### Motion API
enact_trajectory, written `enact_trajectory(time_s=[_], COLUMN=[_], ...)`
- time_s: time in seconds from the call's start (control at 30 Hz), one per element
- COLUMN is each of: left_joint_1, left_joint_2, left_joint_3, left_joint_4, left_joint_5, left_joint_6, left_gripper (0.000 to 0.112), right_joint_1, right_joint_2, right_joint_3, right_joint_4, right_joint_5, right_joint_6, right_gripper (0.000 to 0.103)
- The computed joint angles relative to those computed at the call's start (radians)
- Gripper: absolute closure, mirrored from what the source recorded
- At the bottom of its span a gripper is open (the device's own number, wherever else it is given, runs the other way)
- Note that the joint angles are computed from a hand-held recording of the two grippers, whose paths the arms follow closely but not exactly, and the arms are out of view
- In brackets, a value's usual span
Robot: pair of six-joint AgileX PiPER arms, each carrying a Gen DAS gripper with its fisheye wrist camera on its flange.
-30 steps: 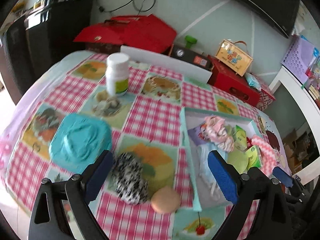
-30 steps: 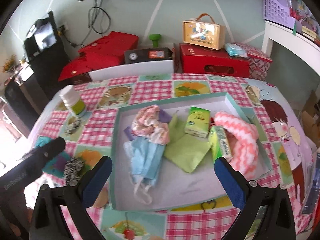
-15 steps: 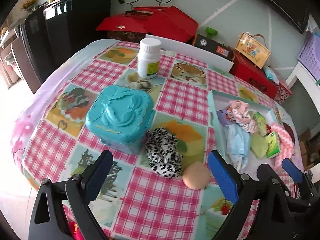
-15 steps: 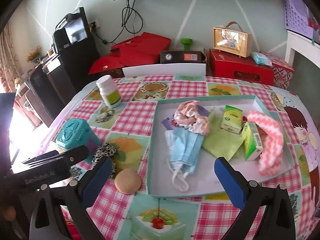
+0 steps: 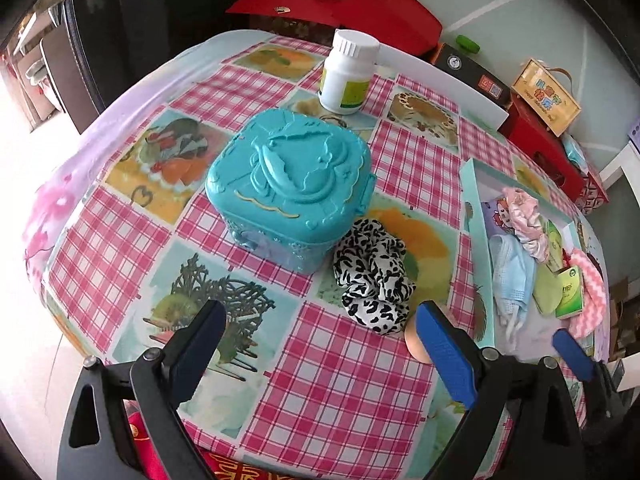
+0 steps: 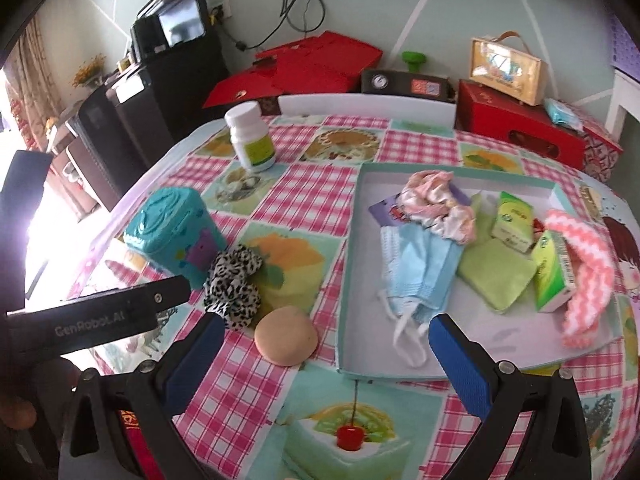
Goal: Organize soft objects
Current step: 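Grasp the leopard-print scrunchie with the left gripper while the right approaches the beige puff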
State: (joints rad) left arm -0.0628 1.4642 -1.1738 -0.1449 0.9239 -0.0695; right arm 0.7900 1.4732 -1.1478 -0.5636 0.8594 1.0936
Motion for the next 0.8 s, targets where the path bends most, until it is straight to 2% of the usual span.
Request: enact_trajectory(time_s=[0.63,0.73,0.8], left_joint_1=[0.072,0.088,0.096], left_joint_2=[0.083,0.093,0.098], left_joint_3=[-0.020,-0.018,-0.018], left_joint_4=[-0.103,-0.131,-0.143], left_joint_5=[0.027,0.032,0.036], left_joint_6=[0.027,0.040,0.046], left_gripper=[0.017,0.017,0.017], right_joint_1=[-0.044,-0.049,-0.044], right_joint_2=[0.120,0.139,0.144], right_joint_3=[-0.045,-0.061,-0.066], right_joint_4=[0.165,0.189,0.181], right_joint_5=[-0.088,-0.087,-0.083], right_joint_6=[-0.229,-0.264,-0.264], right_gripper=[0.006,0.012,0.012])
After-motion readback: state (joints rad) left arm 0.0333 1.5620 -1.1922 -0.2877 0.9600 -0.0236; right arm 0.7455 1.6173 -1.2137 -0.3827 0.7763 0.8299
